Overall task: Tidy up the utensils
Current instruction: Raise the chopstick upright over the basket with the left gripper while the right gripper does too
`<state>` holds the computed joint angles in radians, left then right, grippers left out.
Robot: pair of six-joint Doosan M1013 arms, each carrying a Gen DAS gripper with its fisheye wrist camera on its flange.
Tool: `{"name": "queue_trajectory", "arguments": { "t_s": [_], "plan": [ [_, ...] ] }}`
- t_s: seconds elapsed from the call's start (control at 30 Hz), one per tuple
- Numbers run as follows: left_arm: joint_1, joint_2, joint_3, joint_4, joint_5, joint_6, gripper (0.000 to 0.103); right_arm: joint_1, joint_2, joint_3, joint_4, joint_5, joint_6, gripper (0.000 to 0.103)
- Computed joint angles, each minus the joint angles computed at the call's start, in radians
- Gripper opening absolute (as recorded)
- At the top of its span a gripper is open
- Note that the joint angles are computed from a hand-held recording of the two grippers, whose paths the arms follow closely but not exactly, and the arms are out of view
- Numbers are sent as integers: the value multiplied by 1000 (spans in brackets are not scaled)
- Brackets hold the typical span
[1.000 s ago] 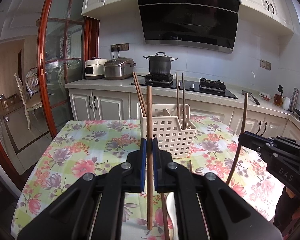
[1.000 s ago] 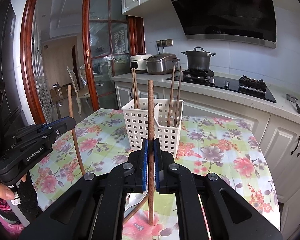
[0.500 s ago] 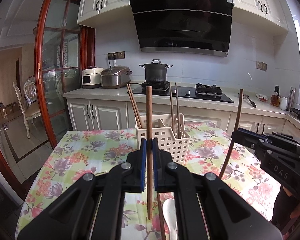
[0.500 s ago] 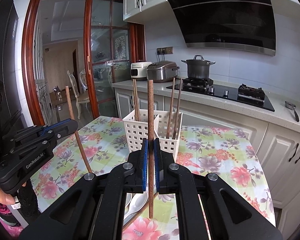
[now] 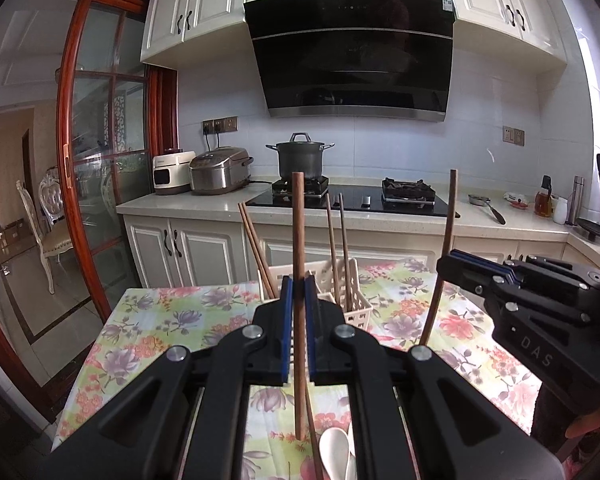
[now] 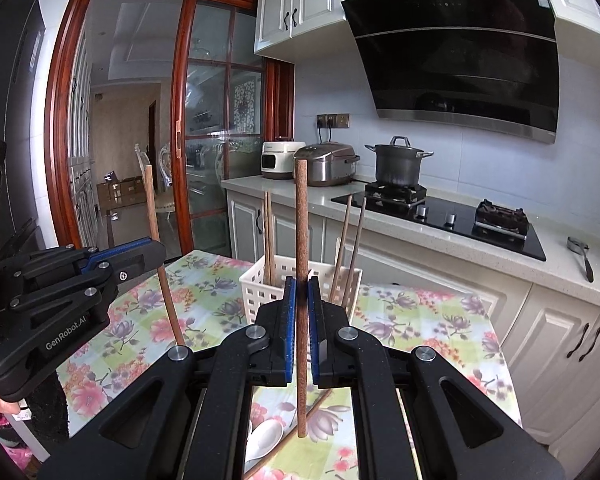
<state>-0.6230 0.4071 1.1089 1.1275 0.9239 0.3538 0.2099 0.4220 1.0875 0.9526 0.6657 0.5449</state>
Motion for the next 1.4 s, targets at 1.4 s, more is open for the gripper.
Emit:
{"name": "queue_trajectory", "arguments": {
  "t_s": [1.4],
  "plan": [
    [161,229,-507,-281,-13,279,6,36,352,-629,-230,187,408,5]
  ]
}}
